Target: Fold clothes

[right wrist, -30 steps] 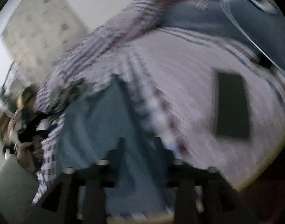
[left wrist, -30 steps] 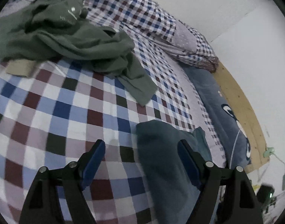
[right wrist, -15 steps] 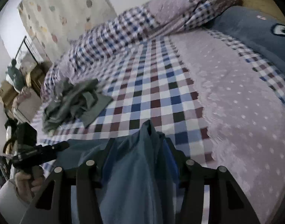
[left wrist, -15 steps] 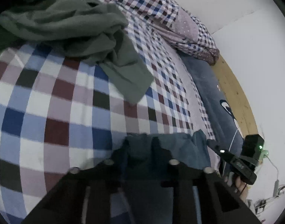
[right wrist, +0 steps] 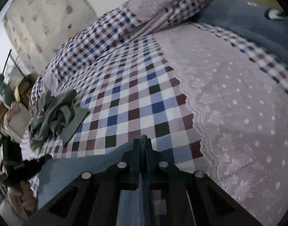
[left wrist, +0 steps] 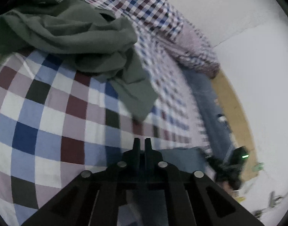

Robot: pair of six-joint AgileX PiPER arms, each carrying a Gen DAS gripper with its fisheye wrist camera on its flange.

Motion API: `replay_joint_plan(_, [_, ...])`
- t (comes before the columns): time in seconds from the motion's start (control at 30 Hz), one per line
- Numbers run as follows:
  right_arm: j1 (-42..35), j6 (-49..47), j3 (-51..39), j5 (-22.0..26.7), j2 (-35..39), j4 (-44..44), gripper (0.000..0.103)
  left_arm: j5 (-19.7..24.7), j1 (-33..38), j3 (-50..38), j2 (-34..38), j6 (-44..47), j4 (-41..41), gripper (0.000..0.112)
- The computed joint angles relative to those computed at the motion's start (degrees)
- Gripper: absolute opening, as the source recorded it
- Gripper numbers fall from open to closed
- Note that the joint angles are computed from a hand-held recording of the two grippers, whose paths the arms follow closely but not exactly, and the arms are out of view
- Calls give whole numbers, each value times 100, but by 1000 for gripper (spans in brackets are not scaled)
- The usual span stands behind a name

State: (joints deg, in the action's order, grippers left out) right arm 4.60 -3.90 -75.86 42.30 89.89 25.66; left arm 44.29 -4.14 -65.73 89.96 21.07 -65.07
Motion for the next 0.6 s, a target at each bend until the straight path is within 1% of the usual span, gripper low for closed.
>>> replay_joint_plan(0.03, [-27,43,28,-20,-6,6,4,16,33,6,-21,53,-62,18])
replay_joint_plan(0.07, [-54,84,60,-43,-13,12,4,31,56,-11,-44,46,-63,35])
replay_joint_plan(0.1, [-77,114,87,-57,-8,22,4,46,80,-15,-64,70,-91,47])
replay_joint_plan(0.17, [-83,181,118,-90,38,18,7,90,49,-17,-62,112,-65,53])
replay_joint_plan(0.2, [-89,274,143,-139,27,-43,9,114,32,-21,-58,126,-46,54])
replay_joint_plan(0.27, [-111,444,190,-229,1,-149,12,182,-32,-102,6,-6,121,54])
replay_joint_plan(0.33, [-248,314,263,-272,-85,74,17,239,-116,-154,44,-195,368,54])
replay_joint_plan(0.37, [-323,179,306,-290,-127,266,22,210,-175,-169,34,-297,498,54])
replay_joint_plan(0.4, [-362,6,335,-311,-150,494,26,183,-234,-185,25,-401,630,44])
replay_joint_plan(0.43, [-358,-104,329,-307,-150,622,28,160,-292,-202,20,-501,752,34])
replay_joint_plan(0.47, [-309,-161,289,-278,-117,657,31,147,-322,-220,44,-543,753,16])
replay_joint_plan(0.5, [-231,-129,248,-267,-75,609,32,101,-357,-232,61,-606,754,14])
replay_joint_plan(0.57, [-107,-98,174,-227,28,559,32,-96,-458,-191,4,-623,820,7])
replay_joint_plan(0.6, [-67,-89,150,-199,77,510,32,-203,-516,-166,-36,-613,865,6])
